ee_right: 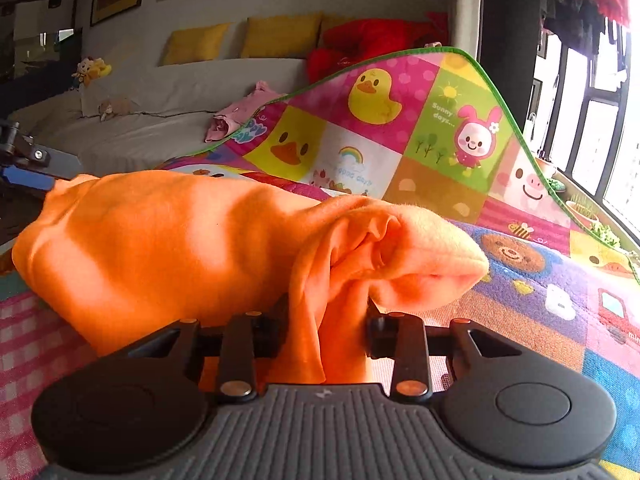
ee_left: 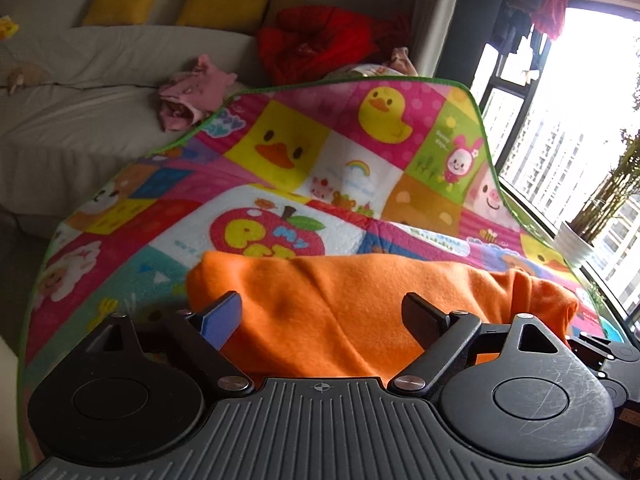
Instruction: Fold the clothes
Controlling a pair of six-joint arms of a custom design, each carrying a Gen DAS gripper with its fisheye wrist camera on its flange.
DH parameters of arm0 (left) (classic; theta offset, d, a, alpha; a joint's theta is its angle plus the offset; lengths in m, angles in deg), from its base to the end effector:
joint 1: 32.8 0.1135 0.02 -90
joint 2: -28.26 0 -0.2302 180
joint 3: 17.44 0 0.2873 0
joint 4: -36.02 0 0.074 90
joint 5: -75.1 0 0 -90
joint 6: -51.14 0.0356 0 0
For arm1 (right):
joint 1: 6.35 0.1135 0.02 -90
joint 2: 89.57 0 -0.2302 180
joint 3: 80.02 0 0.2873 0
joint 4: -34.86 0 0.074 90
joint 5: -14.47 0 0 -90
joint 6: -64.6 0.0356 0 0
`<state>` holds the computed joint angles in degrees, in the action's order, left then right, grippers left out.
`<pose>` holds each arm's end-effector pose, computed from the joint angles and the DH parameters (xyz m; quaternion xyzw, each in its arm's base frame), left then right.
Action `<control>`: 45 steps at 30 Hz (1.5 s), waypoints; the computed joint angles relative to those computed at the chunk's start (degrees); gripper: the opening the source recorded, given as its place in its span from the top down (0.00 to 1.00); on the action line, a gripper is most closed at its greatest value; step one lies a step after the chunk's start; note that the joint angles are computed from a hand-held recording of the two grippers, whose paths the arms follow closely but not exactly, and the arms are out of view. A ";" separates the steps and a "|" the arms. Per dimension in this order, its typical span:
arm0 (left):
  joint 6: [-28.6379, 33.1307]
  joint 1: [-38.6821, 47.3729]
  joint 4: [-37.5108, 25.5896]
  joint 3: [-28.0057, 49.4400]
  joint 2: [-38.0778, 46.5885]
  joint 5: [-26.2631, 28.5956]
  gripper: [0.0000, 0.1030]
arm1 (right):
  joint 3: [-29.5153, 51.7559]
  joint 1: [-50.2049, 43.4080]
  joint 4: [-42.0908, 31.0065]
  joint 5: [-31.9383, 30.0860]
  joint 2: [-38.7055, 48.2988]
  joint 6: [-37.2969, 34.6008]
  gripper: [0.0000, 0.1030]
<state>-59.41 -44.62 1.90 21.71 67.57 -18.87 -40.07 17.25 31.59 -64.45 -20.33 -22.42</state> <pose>0.2155 -0.0426 0.1969 -0.0834 0.8798 -0.1008 0.4571 0.2600 0.1061 0.1296 -0.1106 0.8671 0.0276 0.4849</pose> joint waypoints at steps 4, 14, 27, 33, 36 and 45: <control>-0.47 1.77 0.27 1.90 8.21 2.35 0.15 | -0.96 -1.45 0.51 -1.62 -0.88 2.01 0.68; -0.65 -4.70 2.77 2.27 12.70 6.34 0.39 | -4.81 -7.97 -4.72 -2.68 -9.86 1.36 0.74; 0.35 -15.80 1.28 4.93 3.83 2.46 0.38 | -8.92 -20.70 -8.65 -5.61 -16.73 -2.67 0.71; 0.32 -18.08 5.37 9.70 10.84 6.26 0.36 | -8.31 -18.90 -6.14 -4.32 -13.64 -0.52 0.67; -0.13 -19.50 8.45 13.16 20.84 7.46 0.37 | -9.21 -22.29 -9.05 -8.66 -17.74 2.43 0.57; -0.95 -14.68 13.62 13.84 31.33 11.92 0.41 | -12.92 -41.81 -19.22 -30.20 -31.82 16.36 0.36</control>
<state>-60.36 -59.30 15.52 35.54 98.90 -6.95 -52.99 -24.55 12.37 -94.65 -52.15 -6.06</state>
